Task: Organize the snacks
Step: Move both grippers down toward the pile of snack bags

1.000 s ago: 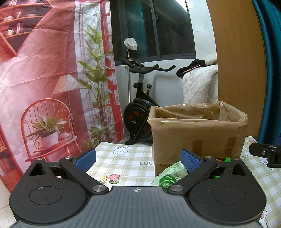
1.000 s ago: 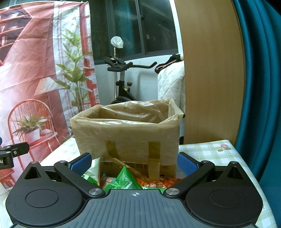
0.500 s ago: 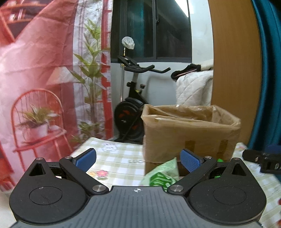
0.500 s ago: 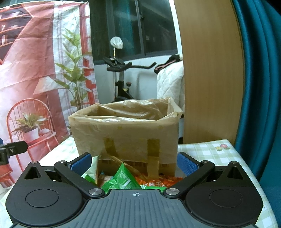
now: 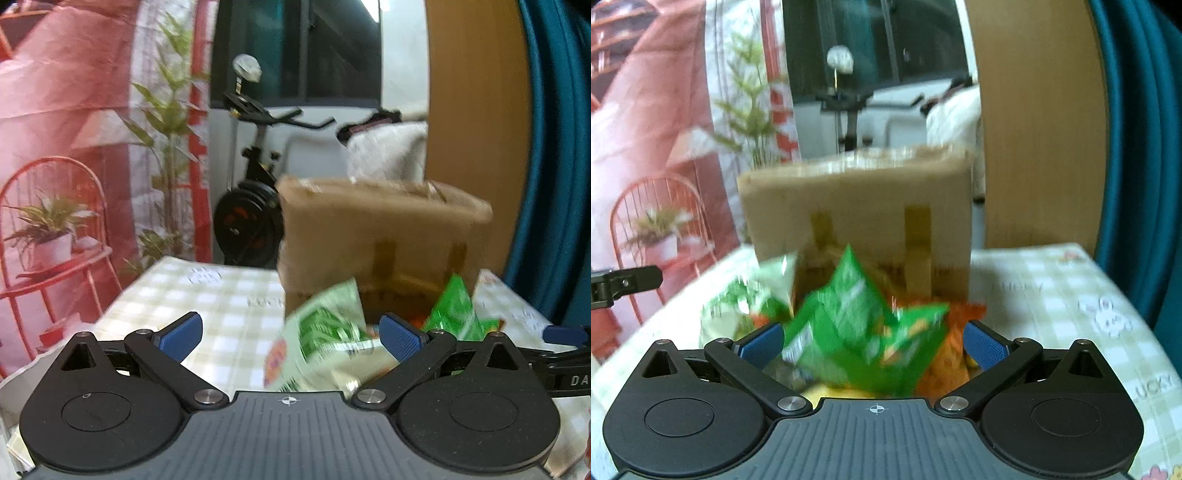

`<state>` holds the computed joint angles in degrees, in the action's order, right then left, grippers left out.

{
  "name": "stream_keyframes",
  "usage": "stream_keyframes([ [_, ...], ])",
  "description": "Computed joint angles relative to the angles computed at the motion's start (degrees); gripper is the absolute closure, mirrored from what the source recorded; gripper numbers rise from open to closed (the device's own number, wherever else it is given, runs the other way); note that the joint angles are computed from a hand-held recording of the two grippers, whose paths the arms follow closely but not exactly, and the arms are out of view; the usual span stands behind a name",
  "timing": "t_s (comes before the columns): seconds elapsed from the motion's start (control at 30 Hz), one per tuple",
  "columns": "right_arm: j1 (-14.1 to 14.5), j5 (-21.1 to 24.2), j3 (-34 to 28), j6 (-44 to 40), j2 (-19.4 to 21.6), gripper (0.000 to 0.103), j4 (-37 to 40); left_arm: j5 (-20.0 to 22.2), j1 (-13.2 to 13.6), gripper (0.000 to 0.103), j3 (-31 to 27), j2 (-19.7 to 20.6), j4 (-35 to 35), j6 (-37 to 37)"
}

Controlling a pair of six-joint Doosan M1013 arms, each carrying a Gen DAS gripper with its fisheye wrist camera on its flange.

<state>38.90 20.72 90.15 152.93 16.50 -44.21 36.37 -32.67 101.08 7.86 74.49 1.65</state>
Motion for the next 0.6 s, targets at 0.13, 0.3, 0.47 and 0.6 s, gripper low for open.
stream_keyframes([
  [0.13,0.08,0.12,0.27,-8.64,0.32,0.001,8.88,-2.9,0.41,0.004,0.57,0.31,-3.96,4.5],
  [0.3,-0.04,1.24,0.56,-17.9,0.67,0.005,18.5,-7.69,1.8,0.012,0.89,0.55,-13.22,13.0],
  [0.47,-0.62,1.8,0.56,-26.5,0.96,0.026,27.78,-11.99,2.82,0.02,1.3,0.54,-22.58,21.47],
  [0.6,-1.43,1.81,0.7,-33.13,1.0,0.031,35.75,-15.48,3.71,0.025,1.45,0.87,-31.9,30.36],
])
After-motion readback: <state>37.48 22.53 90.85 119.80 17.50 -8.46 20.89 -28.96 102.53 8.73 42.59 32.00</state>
